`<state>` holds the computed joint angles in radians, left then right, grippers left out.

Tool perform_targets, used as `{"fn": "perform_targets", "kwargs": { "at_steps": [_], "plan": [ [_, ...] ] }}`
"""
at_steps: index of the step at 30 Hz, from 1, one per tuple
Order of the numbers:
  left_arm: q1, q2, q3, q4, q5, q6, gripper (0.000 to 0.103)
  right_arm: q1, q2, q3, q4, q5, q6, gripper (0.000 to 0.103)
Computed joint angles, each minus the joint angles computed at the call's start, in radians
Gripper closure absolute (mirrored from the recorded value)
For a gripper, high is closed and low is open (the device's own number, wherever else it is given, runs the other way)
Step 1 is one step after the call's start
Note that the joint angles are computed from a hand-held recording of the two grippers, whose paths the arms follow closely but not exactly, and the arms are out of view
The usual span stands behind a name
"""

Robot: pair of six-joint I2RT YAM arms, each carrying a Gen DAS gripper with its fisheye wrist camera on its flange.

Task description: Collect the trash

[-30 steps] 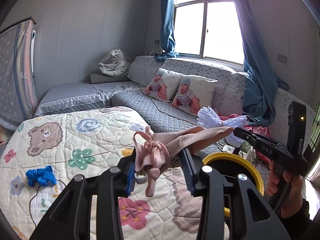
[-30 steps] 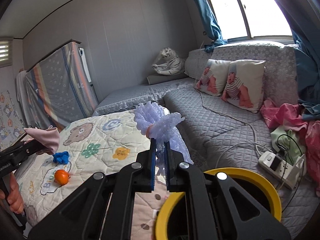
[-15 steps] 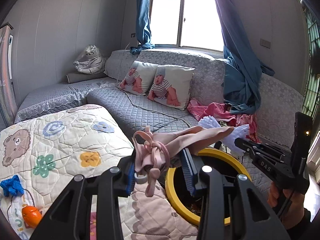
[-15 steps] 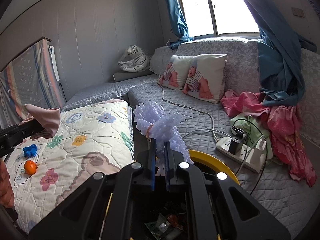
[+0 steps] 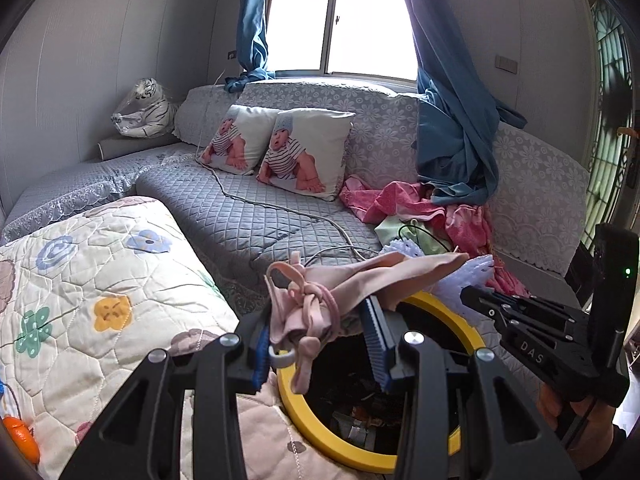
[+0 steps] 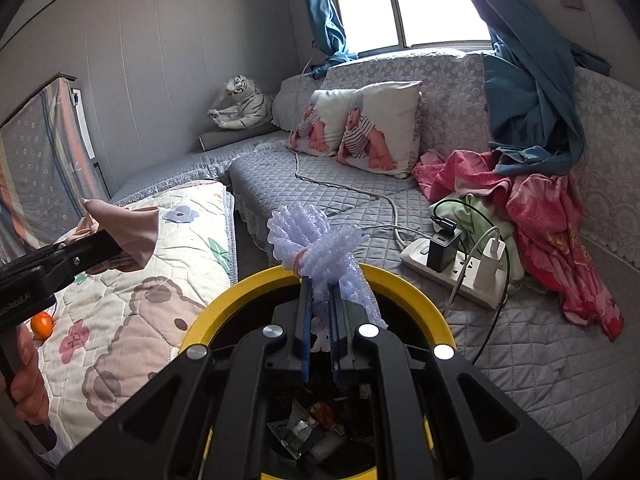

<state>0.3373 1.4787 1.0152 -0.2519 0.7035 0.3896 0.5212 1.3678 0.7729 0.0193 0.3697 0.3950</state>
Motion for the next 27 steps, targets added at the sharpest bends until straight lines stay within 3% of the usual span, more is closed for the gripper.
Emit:
{"fn": "perform_targets", "kwargs": {
  "at_steps": [12,15,20,27],
  "plan": [
    [-0.062,0.104,0.033,-0.022,-0.036,0.008,0.065,-0.043,0.026,-0.015,-0.006,-0.048,0.043,0.096],
    [-0.061,0.155,0.082,-0.085,-0.018,0.005,0.065,-0.059,0.027,-0.019,-0.008,-0.070,0.058,0.096],
    [-0.059,0.179,0.098,-0.093,-0.025,-0.001,0.065,-0.083,0.030,-0.024,-0.014,-0.082,0.074,0.095],
    [-0.044,0.171,0.097,-0.072,-0.019,-0.040,0.039,-0.115,0.023,-0.024,-0.030,-0.102,0.108,0.094]
  ]
}}
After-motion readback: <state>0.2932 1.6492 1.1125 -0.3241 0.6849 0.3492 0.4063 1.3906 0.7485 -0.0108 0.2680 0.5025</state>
